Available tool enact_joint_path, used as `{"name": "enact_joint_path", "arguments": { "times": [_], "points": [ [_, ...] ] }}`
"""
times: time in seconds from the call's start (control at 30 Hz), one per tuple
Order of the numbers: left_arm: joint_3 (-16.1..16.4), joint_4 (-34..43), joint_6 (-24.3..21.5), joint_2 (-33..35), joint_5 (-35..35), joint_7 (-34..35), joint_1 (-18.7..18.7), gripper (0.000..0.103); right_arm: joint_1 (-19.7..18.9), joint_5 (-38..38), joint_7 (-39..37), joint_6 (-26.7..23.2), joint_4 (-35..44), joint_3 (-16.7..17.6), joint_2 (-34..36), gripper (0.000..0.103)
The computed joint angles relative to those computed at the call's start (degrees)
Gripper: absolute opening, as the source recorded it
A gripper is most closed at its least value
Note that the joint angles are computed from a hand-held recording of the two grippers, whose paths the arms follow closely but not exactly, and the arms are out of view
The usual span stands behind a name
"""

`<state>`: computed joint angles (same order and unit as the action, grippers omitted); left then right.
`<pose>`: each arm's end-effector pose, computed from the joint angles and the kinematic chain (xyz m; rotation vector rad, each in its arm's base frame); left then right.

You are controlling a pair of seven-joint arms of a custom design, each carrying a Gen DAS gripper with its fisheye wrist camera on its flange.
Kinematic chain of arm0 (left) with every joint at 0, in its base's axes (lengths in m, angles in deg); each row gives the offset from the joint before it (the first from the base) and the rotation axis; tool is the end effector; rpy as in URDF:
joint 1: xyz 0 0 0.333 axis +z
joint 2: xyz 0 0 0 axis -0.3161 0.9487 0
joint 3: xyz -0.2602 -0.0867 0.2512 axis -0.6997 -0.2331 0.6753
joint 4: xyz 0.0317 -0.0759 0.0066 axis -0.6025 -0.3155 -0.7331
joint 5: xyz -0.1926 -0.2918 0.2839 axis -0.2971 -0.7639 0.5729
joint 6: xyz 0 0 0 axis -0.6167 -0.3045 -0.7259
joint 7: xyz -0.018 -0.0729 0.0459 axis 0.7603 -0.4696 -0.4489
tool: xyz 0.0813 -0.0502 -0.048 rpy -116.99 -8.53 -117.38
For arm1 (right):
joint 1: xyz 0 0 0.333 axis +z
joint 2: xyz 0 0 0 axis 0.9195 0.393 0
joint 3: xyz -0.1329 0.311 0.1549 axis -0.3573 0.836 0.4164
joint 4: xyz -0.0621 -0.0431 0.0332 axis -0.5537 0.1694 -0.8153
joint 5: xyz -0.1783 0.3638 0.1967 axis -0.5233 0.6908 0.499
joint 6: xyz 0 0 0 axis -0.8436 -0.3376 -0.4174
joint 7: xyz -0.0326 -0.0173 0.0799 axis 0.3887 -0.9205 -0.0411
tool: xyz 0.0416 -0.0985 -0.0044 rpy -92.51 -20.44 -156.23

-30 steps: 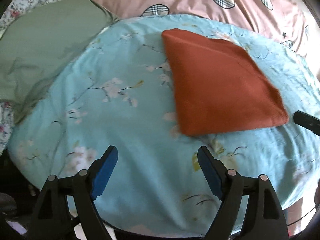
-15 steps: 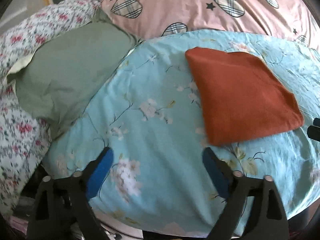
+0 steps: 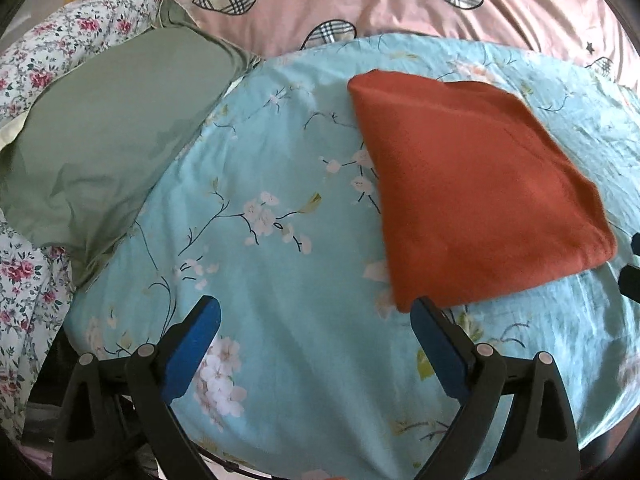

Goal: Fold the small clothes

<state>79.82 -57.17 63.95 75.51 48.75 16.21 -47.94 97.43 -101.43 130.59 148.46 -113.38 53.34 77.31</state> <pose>0.6472 -0.4319 0.3709 -1.4450 2.0825 -0.4266 0.5500 0.2851 0.3471 -1.6752 1.8112 -0.4036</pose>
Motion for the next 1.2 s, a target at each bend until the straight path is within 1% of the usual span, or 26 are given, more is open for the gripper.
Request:
{"name": "enact_joint_path", "arguments": {
  "times": [0.1,0.17,0.37,0.53,0.67,0.73,1.03,1.2],
  "points": [
    [0.2,1.6,-0.6,1.1,-0.1,0.0,-0.2,0.096,-1.1,2.2,-3.1,-0.1,0.7,0.8,0.3,0.088],
    [0.2,2.5,-0.9,1.6,-0.4,0.4,-0.3,0.096,-2.0,4.8,-6.5,-0.3,1.2,1.7,0.7,0.092],
    [-0.8,5.4,0.2,3.4,-5.2,3.6,0.7,0.097,-2.8,13.4,-15.9,-0.1,2.6,2.6,1.9,0.095],
    [0.1,7.5,0.9,4.4,-6.7,4.7,-0.2,0.097,-1.9,19.0,-21.6,0.1,3.9,1.8,3.1,0.096],
    [0.2,9.1,1.0,5.3,-8.5,5.6,-0.2,0.097,-2.4,23.7,-26.4,0.3,4.8,2.6,4.1,0.096],
    [0.3,10.0,0.9,5.8,-9.4,6.2,-0.2,0.097,-1.8,25.4,-27.9,-0.1,5.1,2.2,4.4,0.096],
    [1.0,12.3,0.5,7.3,-11.0,7.2,-0.7,0.097,-4.2,35.6,-37.8,-0.4,6.9,5.1,6.2,0.097],
    [1.3,13.1,0.6,7.8,-11.5,7.2,-1.0,0.097,-4.4,40.5,-41.7,-0.6,8.0,5.4,7.1,0.097]
  ]
}}
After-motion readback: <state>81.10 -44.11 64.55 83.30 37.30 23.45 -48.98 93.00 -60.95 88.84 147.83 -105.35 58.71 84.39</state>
